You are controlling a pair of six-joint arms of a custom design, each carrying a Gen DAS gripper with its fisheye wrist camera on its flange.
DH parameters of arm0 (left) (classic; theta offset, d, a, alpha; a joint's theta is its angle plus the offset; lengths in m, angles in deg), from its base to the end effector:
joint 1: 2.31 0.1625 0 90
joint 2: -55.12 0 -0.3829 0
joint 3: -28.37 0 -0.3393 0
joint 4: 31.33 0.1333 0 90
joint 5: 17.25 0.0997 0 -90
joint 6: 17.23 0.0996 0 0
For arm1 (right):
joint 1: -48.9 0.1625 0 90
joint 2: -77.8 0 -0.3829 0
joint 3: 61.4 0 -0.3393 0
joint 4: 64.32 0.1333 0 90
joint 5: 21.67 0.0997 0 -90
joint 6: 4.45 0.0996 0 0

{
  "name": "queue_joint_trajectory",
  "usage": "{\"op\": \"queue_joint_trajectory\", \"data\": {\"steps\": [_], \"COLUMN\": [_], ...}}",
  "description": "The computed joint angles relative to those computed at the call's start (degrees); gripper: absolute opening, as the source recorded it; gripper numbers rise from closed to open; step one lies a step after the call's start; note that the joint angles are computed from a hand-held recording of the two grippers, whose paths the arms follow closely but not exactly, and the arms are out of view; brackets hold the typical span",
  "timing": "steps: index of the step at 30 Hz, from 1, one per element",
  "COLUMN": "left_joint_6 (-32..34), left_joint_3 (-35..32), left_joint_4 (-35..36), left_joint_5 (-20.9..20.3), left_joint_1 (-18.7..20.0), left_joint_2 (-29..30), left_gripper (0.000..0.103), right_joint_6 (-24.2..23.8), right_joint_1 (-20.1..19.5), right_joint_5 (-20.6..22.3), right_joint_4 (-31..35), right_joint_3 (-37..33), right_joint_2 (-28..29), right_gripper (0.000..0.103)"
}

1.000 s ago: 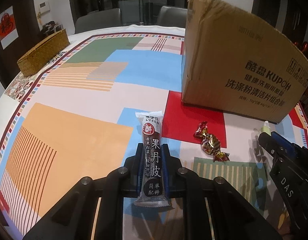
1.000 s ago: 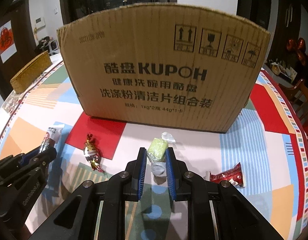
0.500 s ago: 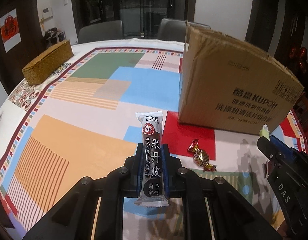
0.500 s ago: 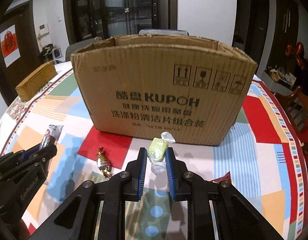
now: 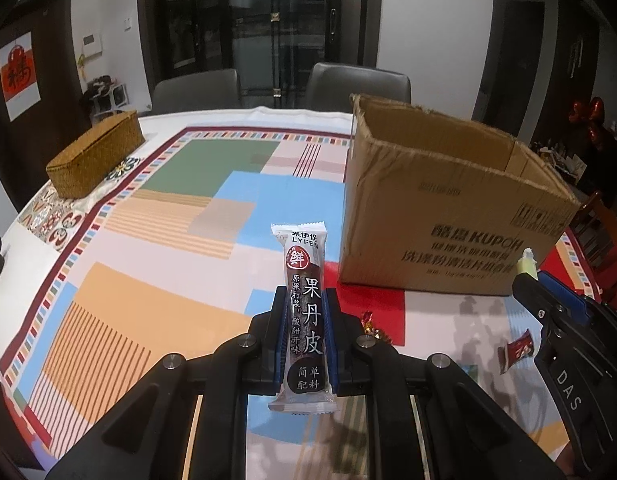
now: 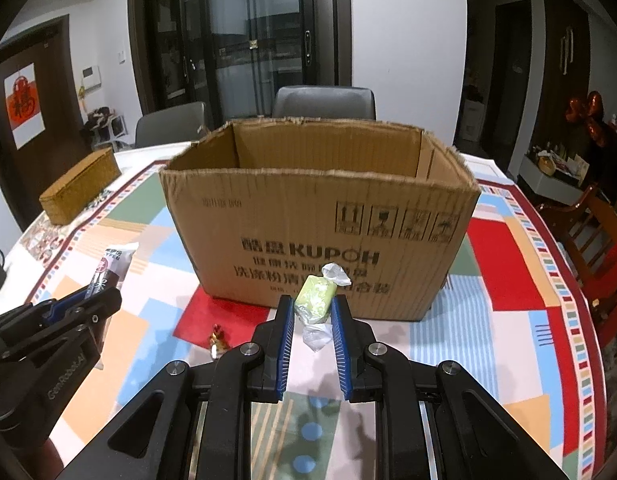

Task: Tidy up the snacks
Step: 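Carry the green candy over the box while the left tool carries the dark fruit bar there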

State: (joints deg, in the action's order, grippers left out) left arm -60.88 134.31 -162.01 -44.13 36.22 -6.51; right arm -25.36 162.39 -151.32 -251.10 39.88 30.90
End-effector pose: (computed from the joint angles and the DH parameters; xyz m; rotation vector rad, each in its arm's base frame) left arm -0.2695 -0.4986 0.2111 0.1912 2.1741 -0.9425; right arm 0.2970 -0.5083 0.1769 0.5758 -2.2690 0.9178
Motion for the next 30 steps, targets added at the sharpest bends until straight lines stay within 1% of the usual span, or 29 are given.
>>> {"op": "queue_joint_trajectory", "data": {"steps": [11, 20, 30], "left_joint_6": [5.3, 10.4, 17.6], "left_joint_3": [-3.0, -5.9, -9.3], "left_joint_4": [-3.1, -5.9, -10.7], "left_joint_5": [0.8, 0.6, 0.5], "left_joint_1": [-0.9, -1.3, -1.5], "left_joint_2": [1.4, 3.3, 5.9], "left_gripper": [0.017, 0.017, 0.017], "right_joint_6": [-0.7, -1.4, -2.3], "right_joint_1": [1.1, 1.3, 1.5], "right_joint_5": [0.2, 0.3, 0.4], "right_joint_4": [-0.5, -1.1, -1.2], "right_joint_3": [-2.0, -3.3, -5.5], "right_joint_2": [-0.8, -1.3, -1.6], "right_gripper": [0.021, 0.021, 0.021]}}
